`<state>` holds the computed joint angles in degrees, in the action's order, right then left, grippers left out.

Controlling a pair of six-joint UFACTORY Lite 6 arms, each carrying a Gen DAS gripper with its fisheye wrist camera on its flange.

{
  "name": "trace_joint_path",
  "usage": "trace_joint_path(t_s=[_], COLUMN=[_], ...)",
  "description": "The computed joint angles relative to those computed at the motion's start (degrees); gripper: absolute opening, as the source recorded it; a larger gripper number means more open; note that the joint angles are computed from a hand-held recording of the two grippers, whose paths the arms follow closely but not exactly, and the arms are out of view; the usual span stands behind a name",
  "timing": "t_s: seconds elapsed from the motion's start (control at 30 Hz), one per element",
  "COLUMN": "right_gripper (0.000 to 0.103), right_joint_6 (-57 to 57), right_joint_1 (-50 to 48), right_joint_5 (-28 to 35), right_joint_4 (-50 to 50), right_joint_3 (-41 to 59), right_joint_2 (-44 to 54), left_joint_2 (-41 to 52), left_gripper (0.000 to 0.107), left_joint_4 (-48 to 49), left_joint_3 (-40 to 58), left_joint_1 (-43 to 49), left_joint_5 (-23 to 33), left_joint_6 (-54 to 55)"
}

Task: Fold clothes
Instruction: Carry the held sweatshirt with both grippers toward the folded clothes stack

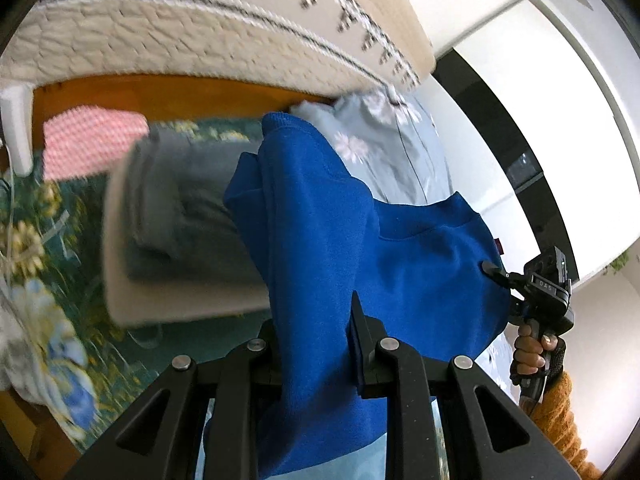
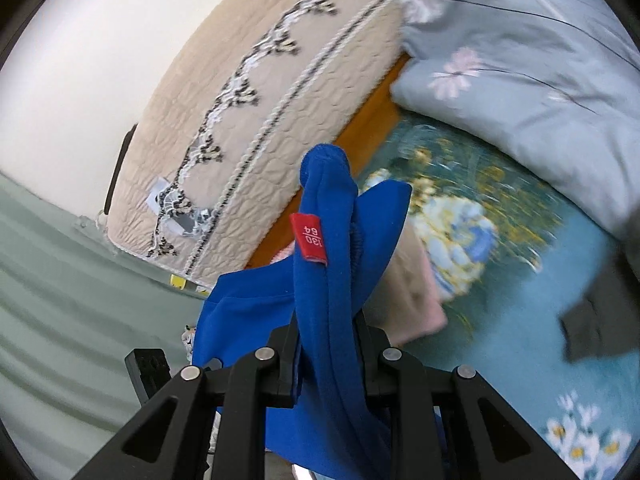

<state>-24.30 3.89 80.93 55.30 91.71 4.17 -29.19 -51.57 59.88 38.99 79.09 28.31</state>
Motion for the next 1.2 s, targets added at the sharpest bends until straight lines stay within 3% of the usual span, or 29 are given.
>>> trace_joint_path(t_s=[0.17, 0.4, 0.6, 0.77, 1.0, 1.2], right_gripper=[0.021, 0.021, 0.021, 0.021, 0.021, 0.021], right_joint_6=[5.6, 9.2, 7.5, 4.8, 2.0, -3.0], right_joint_1=[11.1, 17.2, 19.2, 18.7, 19.5, 21.0], right_joint_5=[-7.1, -9.7, -13.0, -15.6, -14.6, -15.2], right_joint_4=[-0.5, -0.7, -0.9, 0.4, 4.3, 7.0], right_joint_3=[13.1, 30.2, 28.6, 22.7, 23.2, 15.8], right_joint_2=[13.4, 31.6, 39.1, 39.9, 37.9, 32.5], left_joint_2=[12.5, 24.5, 30.1, 31.5, 28.9, 28.5], left_gripper=[0.022, 0.022, 0.022, 0.022, 0.022, 0.022], left_joint_4=[-0.2, -1.4, -2.7, -6.0, -9.2, -12.0], left_joint_3=[8.5, 12.2, 9.0, 2.6, 2.8, 5.0], left_joint_1=[3.1, 4.5, 6.7, 10.8, 14.1, 19.9], left_joint_5=[-2.9, -8.0, -11.1, -11.4, -7.4, -2.2], left_joint_6=[3.3, 7.3, 12.1, 17.9, 21.3, 23.2])
